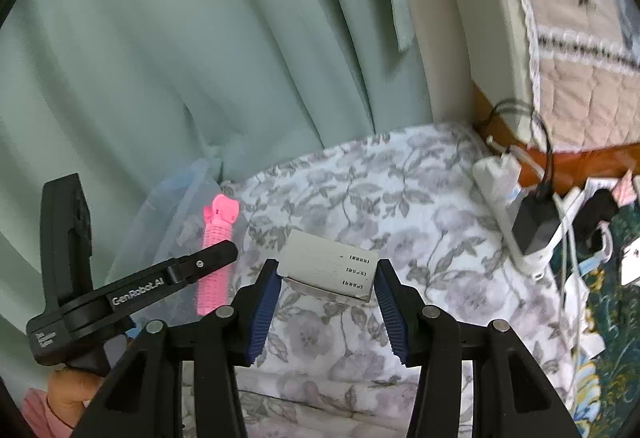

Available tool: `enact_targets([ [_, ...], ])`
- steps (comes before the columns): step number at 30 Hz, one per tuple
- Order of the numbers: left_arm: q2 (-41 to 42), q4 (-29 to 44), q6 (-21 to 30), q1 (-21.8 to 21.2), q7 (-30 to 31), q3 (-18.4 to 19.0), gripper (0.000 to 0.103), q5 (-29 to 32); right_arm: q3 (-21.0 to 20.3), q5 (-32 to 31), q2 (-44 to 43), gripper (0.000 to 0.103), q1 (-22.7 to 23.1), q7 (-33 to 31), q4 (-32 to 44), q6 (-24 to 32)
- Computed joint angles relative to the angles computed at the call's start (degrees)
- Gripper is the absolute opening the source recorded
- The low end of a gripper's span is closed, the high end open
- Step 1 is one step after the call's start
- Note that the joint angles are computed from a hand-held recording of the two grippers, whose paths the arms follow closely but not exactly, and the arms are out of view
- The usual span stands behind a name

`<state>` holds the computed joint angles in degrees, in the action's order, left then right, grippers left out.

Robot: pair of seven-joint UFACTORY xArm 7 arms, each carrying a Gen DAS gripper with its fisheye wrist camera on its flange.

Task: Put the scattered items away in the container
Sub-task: 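Carry the pink roller and white box into the container and release both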

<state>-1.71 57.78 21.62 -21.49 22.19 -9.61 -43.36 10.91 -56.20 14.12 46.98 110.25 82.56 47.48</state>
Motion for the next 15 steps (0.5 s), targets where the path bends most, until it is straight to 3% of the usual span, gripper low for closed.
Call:
enact_targets([
  [9,-5.95,-2.90,0.91,0.76,5.50,3.42,0.028,-4.03,0.11,-0.35,3.54,0.051,3.65,-5.49,9.41,7.70],
  [15,-8.43,-4.72,0.45,1.34,8.08,6.35,0.028,-7.19,-1.87,1.27,9.89,0.051,7.67,-14.11,20.65,11.56],
])
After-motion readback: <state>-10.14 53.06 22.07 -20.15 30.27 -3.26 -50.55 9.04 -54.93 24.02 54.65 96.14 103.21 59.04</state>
